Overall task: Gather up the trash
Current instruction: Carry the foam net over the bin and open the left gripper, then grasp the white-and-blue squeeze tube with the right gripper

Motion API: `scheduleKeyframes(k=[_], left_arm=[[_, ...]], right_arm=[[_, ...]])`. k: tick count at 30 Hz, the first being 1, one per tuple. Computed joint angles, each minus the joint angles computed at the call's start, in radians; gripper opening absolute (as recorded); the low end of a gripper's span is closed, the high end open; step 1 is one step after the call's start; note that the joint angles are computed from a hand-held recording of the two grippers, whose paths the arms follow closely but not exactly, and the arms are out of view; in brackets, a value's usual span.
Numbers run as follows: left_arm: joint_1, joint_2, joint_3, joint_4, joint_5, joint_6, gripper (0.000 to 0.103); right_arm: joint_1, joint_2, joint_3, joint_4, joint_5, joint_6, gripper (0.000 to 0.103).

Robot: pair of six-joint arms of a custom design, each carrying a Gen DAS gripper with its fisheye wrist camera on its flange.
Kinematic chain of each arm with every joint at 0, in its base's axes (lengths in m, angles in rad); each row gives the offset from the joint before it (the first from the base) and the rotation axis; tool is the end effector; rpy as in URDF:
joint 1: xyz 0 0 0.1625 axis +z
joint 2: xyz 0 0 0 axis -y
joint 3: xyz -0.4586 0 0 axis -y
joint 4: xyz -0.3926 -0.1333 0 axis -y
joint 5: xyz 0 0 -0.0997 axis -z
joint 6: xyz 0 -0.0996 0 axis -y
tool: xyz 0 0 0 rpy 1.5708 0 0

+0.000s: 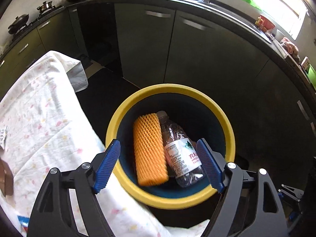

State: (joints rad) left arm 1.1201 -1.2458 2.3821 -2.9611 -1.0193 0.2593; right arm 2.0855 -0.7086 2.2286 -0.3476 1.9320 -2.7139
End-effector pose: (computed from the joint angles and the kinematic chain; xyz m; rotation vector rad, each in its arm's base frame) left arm -0.0201 -0.4674 0.1839 0.8122 2.4602 -0.3991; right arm 0.2392 -0.2236 -0.0557 0.0194 -2.9059 0.7631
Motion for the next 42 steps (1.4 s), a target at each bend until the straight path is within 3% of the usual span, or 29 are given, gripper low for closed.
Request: scheduleKeyframes(k=[5,10,16,19,23,26,30,34,37,42], left_arm=[[-0.007,-0.25,0.07,0.111,-0.063,0.01,0.092],[-0.004,-0.563,0.11,0.307,-0.089,0.035,0.095],[0.063,-0.869,0.093,0.462,-0.041,0.086,0.098],[0.117,-0.989,0.078,0.49,0.021,0.13,0.098],[0.264,-1.028,0.058,0.409,0.009,0.247,0.098],[0.442,-0.996,0.023,0.335,-0.099,0.33,0.098],[0.605,-0.954,-0.007,0.288,-0.217,0.384,0.098],[0.703,-0.923,-0.03,0.271,-0.297,0.426,0.098],[0.74,-0.906,-0.039,0.263,-0.334,0.434,0.098],[0.781,-0.88,-0.052,0.26,-0.375,0.439,0.098]], right_arm=[[0.049,0.03,-0.06,0.071,0.057,0.026,0.085],[0.1,0.085,-0.155,0.174,0.098,0.04,0.085],[0.17,0.18,-0.325,0.333,0.1,0.021,0.085],[0.22,0.25,-0.455,0.437,0.093,-0.009,0.085],[0.27,0.354,-0.639,0.557,0.068,-0.04,0.085],[0.312,0.452,-0.81,0.659,0.052,-0.068,0.085],[0.358,0.575,-1.037,0.775,0.026,-0.087,0.085],[0.38,0.692,-1.24,0.885,0.007,-0.089,0.085],[0.386,0.775,-1.38,0.975,-0.002,-0.088,0.085],[0.388,0.895,-1.588,1.13,0.06,-0.074,0.073]])
